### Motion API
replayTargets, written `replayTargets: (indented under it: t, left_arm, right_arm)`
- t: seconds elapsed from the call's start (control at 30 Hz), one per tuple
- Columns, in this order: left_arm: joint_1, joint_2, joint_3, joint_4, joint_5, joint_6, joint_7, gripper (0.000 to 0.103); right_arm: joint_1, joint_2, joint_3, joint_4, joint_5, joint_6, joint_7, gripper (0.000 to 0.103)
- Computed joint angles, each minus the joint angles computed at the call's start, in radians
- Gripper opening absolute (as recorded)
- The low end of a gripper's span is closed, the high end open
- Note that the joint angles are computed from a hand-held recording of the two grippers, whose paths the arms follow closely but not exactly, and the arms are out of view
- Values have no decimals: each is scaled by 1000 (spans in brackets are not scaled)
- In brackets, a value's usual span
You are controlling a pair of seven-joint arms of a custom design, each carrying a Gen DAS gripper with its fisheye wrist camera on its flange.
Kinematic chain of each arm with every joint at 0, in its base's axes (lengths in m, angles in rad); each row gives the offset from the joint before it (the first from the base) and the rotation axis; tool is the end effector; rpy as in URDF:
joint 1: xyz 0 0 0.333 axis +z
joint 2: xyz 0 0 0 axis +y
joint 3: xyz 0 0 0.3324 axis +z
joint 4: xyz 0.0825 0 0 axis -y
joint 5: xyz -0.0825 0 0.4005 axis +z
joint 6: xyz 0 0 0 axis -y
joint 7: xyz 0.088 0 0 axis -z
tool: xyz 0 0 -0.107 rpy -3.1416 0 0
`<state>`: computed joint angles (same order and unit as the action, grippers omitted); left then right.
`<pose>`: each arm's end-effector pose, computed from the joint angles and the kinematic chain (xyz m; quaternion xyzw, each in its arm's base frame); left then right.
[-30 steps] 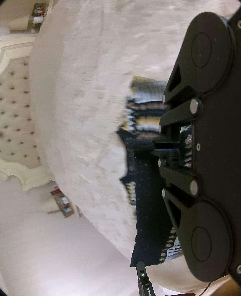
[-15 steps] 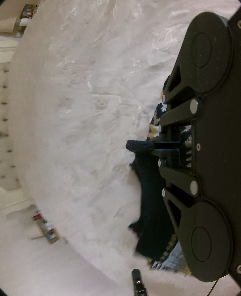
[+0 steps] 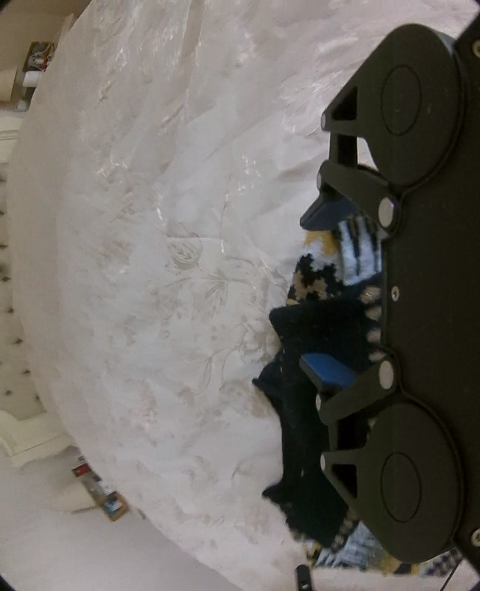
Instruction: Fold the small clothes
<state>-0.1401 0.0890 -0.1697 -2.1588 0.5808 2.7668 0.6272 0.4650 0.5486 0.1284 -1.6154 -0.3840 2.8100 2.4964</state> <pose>0.5653 -0.2039 0.4165 -0.7242 0.6224 -0.2192 0.2001 0.6253 0.4224 0.3866 -0.6501 0.6847 -0.0965 0.3150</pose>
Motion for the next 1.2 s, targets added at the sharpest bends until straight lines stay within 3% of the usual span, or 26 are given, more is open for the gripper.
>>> replayTargets:
  t: [0.13, 0.27, 0.5, 0.7, 0.8, 1.2]
  left_arm:
    - [-24, -50, -42, -68, -138, -11, 82, 49]
    - [-64, -81, -65, -122, -258, -44, 124, 49]
    - [-104, -83, -67, -155, -196, -116, 46, 49]
    - [-83, -95, -45, -189, -234, -171, 57, 49]
    - [-75, -96, -39, -193, -278, -163, 93, 49]
    - [-74, -56, -48, -147, -259, -214, 83, 53]
  right_arm:
    - [-3, -78, 37, -99, 14, 17, -15, 86]
    - [0, -127, 84, -161, 58, -11, -50, 86]
    - [34, -125, 145, -161, 127, -65, -153, 86]
    - [91, -93, 103, -108, 112, -273, -198, 86]
    - [91, -120, 83, -150, 109, -274, -167, 86]
    - [75, -124, 81, -163, 118, -283, -150, 88]
